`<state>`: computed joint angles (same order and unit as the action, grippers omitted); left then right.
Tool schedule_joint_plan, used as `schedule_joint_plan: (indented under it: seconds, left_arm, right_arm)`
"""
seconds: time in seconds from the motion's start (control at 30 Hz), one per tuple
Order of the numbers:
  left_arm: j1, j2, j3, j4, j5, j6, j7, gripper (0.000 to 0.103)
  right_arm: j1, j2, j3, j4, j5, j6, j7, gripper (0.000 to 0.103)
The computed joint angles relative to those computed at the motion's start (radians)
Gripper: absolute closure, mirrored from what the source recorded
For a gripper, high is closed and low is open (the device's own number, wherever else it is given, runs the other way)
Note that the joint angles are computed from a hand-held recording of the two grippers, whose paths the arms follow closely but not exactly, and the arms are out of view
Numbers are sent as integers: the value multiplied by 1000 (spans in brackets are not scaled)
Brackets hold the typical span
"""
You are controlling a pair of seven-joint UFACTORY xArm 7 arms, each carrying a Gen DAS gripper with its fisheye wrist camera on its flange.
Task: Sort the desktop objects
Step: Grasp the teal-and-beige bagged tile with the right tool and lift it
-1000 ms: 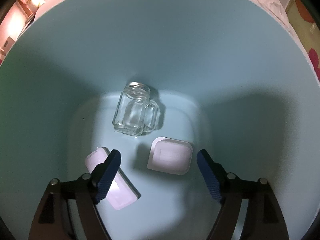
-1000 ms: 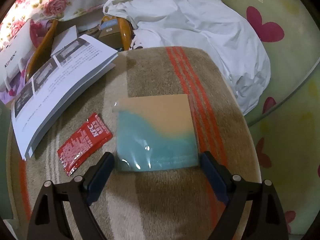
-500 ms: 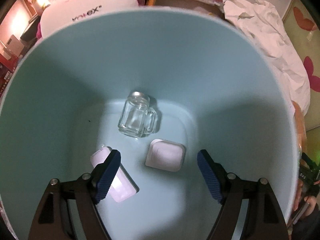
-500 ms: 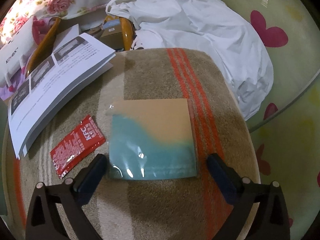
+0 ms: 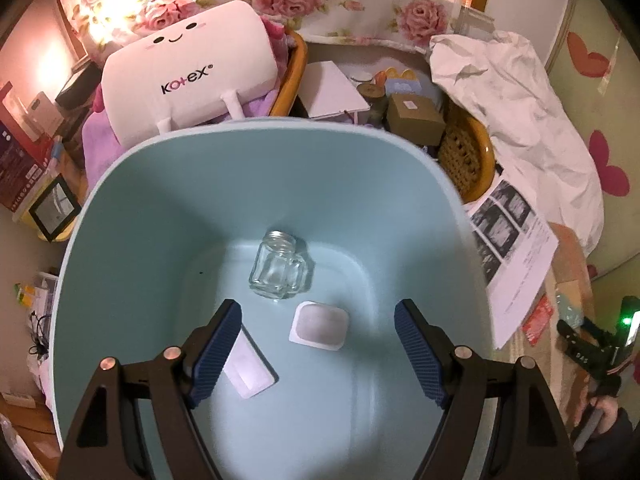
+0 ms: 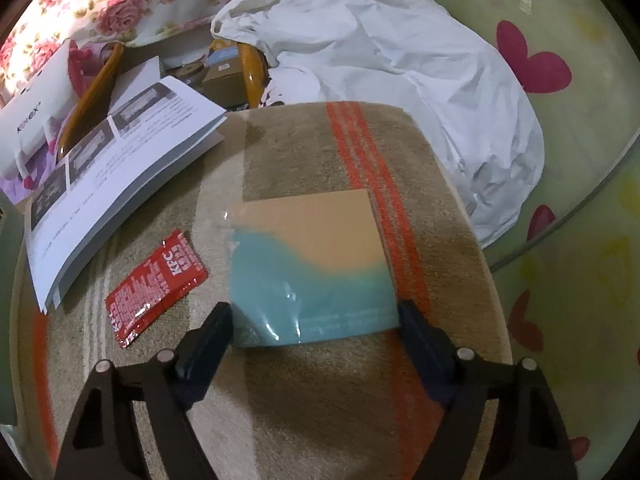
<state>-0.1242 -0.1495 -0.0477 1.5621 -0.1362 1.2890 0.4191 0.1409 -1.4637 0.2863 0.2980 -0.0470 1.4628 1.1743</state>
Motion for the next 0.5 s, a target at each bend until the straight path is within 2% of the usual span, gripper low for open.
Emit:
schedule_joint_plan:
  seconds: [0.13,0.2,0.5]
  left_arm:
    - [-5,-14,-3,4,-13,12,2,21]
    - [-9,-20,-4,3,-14,15,7,21]
    - [-15,-31,-5,2,-29,23,-2,21]
  right_arm:
    - [7,-80,-32,-45,-20,28,-31,18]
    - [13,-136,-25,-65,-11,53,-30,18]
    - [23,-210,-1,-71,16,108,-40,18]
